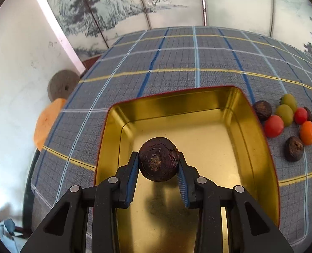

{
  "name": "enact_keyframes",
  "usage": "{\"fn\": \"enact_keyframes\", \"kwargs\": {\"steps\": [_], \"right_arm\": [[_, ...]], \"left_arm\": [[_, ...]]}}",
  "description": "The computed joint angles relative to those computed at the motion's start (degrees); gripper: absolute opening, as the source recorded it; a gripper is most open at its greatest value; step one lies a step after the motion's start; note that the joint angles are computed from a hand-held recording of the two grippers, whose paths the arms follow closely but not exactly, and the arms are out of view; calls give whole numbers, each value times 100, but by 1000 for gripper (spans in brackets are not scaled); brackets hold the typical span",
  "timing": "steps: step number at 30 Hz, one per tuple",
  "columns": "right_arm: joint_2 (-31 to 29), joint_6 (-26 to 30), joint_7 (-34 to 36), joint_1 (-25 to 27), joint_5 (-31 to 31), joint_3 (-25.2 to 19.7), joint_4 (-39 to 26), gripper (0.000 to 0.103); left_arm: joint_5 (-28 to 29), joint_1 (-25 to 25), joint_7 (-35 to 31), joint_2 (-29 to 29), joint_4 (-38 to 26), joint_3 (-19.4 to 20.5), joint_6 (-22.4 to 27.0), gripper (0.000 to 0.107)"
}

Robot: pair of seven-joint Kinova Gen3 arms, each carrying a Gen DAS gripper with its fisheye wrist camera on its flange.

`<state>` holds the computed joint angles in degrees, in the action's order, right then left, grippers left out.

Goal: Organize fruits
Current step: 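Carry the dark brown fruit in the left gripper over the gold tray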

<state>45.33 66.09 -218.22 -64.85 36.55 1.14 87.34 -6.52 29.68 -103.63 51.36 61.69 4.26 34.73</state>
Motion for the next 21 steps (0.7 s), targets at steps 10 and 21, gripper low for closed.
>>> {"fn": "enact_keyframes", "kwargs": {"steps": [10,21], "right_arm": [[-7,-9,0,7,7,-2,15,103],[-9,-10,2,11,9,-3,18,103]], "left_arm": [[-137,59,90,295,-639,-160,367,36],[84,-141,-243,599,-1204,5,555,36]]}}
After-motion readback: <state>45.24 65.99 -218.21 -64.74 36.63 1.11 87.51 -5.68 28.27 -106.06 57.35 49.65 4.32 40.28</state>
